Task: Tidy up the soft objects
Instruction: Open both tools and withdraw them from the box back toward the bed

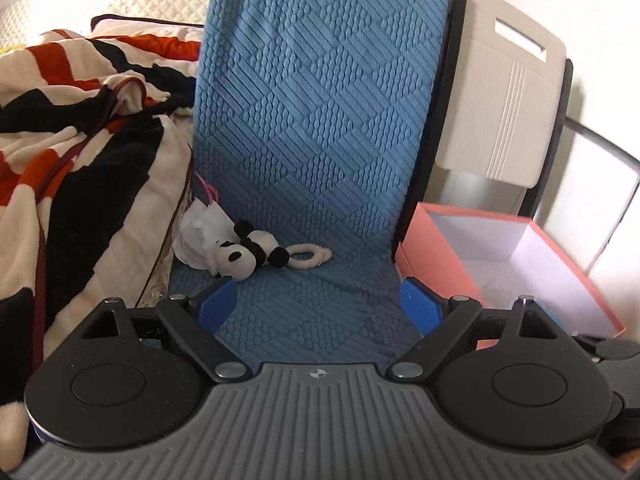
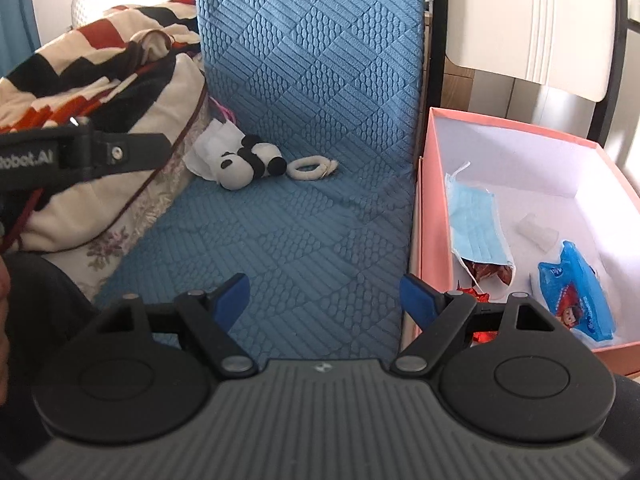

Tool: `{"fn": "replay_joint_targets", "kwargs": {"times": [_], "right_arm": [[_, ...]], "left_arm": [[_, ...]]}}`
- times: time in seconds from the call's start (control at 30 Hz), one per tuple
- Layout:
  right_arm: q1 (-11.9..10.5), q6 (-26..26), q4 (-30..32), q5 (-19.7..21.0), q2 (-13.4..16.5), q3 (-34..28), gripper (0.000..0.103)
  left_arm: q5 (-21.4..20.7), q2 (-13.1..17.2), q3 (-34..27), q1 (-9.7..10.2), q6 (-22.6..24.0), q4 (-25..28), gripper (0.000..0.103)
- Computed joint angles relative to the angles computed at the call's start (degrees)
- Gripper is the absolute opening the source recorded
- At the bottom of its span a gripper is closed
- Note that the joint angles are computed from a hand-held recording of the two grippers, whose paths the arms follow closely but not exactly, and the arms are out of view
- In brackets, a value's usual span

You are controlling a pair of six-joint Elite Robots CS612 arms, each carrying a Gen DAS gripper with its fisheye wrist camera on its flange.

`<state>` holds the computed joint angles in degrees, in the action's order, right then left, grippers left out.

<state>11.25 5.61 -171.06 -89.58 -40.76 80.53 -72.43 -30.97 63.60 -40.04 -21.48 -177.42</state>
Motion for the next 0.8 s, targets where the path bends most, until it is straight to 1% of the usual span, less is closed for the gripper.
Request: {"fn": "replay_joint_targets", "kwargs": {"times": [0.07, 0.17, 0.23, 0.3, 0.4, 0.47, 0.57, 0.67, 0.8], "right_arm": [[0.0, 0.6, 0.3, 0.6, 0.5, -0.5, 0.084], [0.1, 0.5, 0.7, 0.7, 1.3, -1.5, 0.084], [0.5, 0.6, -1.3, -1.2, 2.1, -2.1, 0.084], [0.7, 0.3, -1.2, -2.1, 3.0, -3.4, 0.084], [0.6, -0.2, -1.7, -0.7, 4.0, -4.9, 0.084], [0.5, -0.1, -0.9, 0.1, 4.6, -6.0, 0.084], [0.2, 0.0, 0.2, 1.3, 5.5, -7.7, 0.084], [-0.1, 0.2, 1.3, 1.9, 6.5, -9.6, 0.084], [-0.3, 0.2, 2.5, 2.4, 8.1, -12.5, 0.084]], "left_arm": [[1.5, 0.6, -0.8, 0.03, 0.6, 1.2, 0.091], [1.1, 1.7, -2.1, 0.42, 1.6, 1.2, 0.091], [0.7, 2.5, -3.2, 0.70, 1.5, 1.9, 0.091], [-0.3, 3.4, -4.4, 1.07, -0.6, 2.5, 0.091], [-1.8, 4.4, -6.1, 1.44, -2.3, 3.1, 0.091], [-2.0, 5.4, -7.6, 1.55, -1.2, 2.7, 0.092], [-1.4, 6.6, -10.4, 1.68, 0.1, 5.9, 0.091], [-1.4, 8.0, -13.2, 2.04, 0.3, 8.1, 0.092], [-3.3, 9.7, -17.3, 2.88, 0.2, 12.6, 0.091]]}}
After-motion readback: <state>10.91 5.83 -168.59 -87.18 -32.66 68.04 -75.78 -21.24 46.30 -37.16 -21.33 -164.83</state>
